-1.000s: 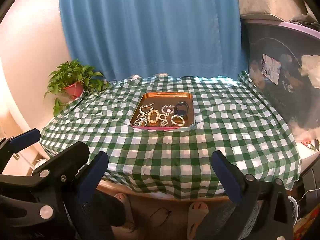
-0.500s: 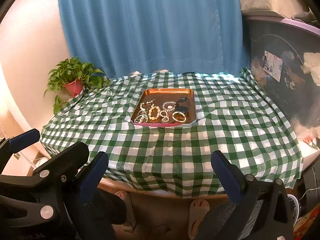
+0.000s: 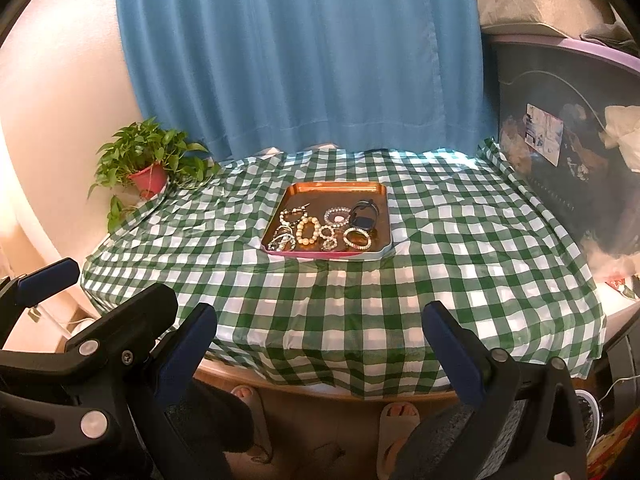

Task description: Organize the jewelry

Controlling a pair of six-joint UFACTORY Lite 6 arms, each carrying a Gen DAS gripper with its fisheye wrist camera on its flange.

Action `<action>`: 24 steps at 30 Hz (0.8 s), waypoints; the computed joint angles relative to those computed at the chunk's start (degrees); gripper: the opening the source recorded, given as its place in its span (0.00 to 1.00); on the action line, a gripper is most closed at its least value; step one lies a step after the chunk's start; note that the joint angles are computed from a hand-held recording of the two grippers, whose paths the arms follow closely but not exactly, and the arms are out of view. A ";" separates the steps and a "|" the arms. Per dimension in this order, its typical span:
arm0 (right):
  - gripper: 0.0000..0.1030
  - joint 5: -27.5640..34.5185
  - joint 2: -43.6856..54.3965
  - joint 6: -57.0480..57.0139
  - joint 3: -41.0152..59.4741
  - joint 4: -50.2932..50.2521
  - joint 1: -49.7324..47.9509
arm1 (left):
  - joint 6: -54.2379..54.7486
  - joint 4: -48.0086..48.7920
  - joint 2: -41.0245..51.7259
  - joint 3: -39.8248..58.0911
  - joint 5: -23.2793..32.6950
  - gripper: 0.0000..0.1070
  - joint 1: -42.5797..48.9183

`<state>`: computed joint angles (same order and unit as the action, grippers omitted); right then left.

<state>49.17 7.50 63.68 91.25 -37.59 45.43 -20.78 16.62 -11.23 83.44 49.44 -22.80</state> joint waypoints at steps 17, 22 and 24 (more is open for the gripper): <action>1.00 0.76 0.49 0.59 0.72 -0.20 0.70 | -0.11 -0.01 0.26 0.47 0.52 0.96 -0.19; 1.00 0.93 0.58 1.04 0.83 -0.53 1.00 | -0.27 0.27 0.28 0.46 0.56 0.96 -0.32; 1.00 0.95 0.79 1.05 1.00 -0.67 0.99 | -0.28 0.22 0.36 0.52 0.69 0.96 -0.30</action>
<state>50.12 8.29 64.74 92.26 -38.26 46.42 -21.05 16.85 -10.87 83.97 50.12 -23.09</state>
